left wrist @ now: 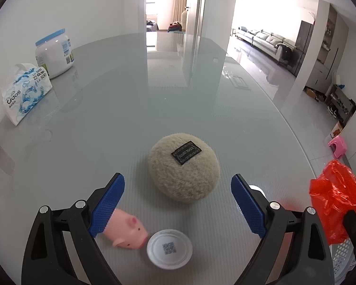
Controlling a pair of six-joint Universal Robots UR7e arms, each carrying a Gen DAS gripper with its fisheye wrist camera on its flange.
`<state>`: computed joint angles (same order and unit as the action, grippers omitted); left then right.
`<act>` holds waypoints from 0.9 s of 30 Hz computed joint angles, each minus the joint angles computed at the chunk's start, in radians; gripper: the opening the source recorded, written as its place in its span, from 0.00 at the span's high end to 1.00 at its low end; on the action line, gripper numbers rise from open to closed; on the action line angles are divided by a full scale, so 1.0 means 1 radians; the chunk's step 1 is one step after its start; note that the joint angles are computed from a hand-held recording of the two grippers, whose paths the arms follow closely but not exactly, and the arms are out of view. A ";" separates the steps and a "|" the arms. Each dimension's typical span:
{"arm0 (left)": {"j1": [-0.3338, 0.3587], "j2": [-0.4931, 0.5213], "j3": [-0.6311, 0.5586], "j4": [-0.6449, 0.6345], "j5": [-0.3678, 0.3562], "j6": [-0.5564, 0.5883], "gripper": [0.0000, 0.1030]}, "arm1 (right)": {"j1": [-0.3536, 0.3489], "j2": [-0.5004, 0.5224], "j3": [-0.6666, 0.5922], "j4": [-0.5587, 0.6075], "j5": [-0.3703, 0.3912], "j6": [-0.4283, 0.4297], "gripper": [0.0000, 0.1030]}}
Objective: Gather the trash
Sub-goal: 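Grasp beige fuzzy ball with left tool while right tool holds red bag, then carry fuzzy ball with left tool while right tool carries red bag to basket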
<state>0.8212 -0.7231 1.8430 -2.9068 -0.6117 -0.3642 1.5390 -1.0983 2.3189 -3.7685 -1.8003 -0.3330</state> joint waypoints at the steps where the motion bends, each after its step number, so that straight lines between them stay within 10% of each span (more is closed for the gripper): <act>1: 0.003 0.007 -0.011 0.013 0.002 -0.003 0.13 | -0.003 -0.002 0.001 0.001 0.003 0.004 0.77; 11: 0.024 0.031 -0.042 0.075 -0.024 -0.012 0.45 | -0.023 -0.013 0.028 -0.009 0.008 0.022 0.77; 27: -0.116 -0.054 0.138 -0.121 0.004 0.061 0.47 | 0.000 -0.101 0.094 -0.026 -0.030 0.034 0.77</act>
<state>0.7053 -0.7769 1.9806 -3.0283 -0.6080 -0.3032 1.5391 -1.1989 2.4127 -3.7944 -1.8300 -0.2985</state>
